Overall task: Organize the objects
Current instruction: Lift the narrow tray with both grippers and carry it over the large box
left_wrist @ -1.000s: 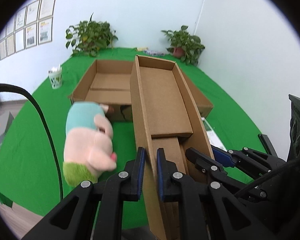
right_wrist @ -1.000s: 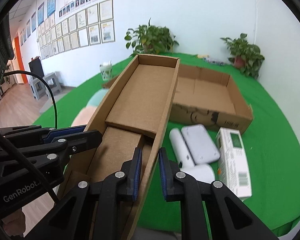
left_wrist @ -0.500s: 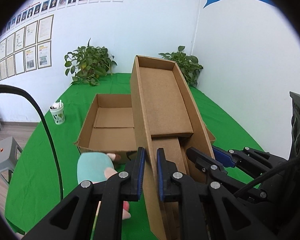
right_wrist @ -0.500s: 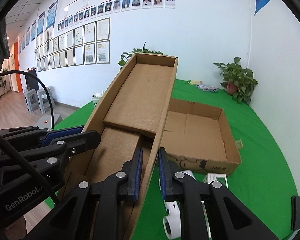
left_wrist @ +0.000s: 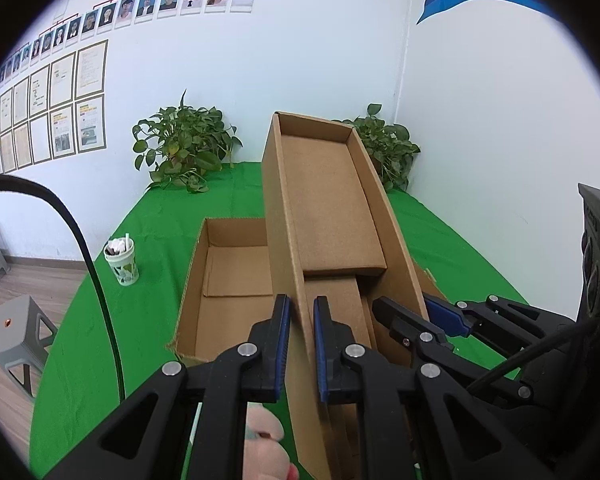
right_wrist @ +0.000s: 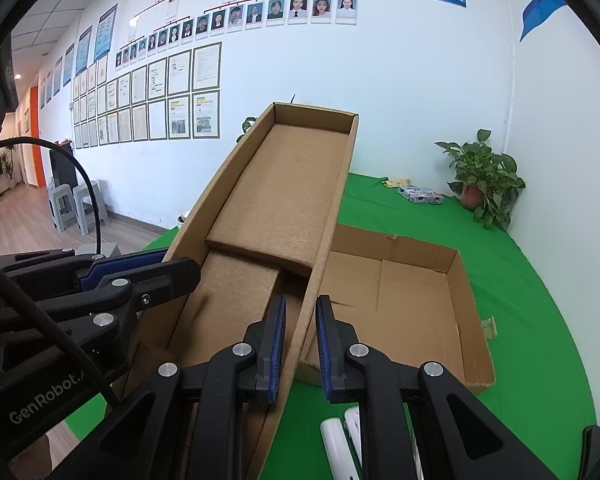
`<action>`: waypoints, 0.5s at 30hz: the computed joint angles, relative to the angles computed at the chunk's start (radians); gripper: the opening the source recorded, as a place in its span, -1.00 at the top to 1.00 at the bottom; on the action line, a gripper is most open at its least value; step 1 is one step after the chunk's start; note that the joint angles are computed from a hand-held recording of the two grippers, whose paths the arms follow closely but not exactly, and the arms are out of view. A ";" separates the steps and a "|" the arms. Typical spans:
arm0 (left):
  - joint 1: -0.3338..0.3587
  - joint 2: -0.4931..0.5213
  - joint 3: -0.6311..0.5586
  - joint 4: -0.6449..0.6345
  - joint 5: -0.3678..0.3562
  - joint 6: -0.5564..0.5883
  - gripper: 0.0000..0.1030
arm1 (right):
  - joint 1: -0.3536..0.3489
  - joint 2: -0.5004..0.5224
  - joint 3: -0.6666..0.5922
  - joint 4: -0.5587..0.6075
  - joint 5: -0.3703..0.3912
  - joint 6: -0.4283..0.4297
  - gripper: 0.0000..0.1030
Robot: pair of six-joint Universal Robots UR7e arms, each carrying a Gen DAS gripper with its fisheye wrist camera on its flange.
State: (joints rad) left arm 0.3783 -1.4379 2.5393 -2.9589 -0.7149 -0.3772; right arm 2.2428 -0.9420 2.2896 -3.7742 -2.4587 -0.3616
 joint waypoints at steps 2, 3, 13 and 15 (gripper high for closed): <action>0.026 0.021 -0.020 -0.041 -0.004 0.054 0.80 | -0.014 0.010 -0.035 0.005 0.010 -0.018 0.74; 0.039 0.030 -0.030 -0.059 -0.005 0.080 0.80 | -0.022 0.019 -0.059 0.010 0.016 -0.026 0.74; 0.187 0.139 -0.181 -0.127 -0.028 0.303 0.79 | -0.156 0.069 -0.272 0.167 0.155 -0.027 0.74; 0.212 0.159 -0.216 -0.125 -0.033 0.337 0.79 | -0.184 0.083 -0.326 0.218 0.189 -0.014 0.74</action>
State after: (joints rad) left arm 0.5904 -1.2793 2.3235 -3.0841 -0.7476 -0.0404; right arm 2.0587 -0.8589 1.9633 -3.5566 -2.2700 -0.3752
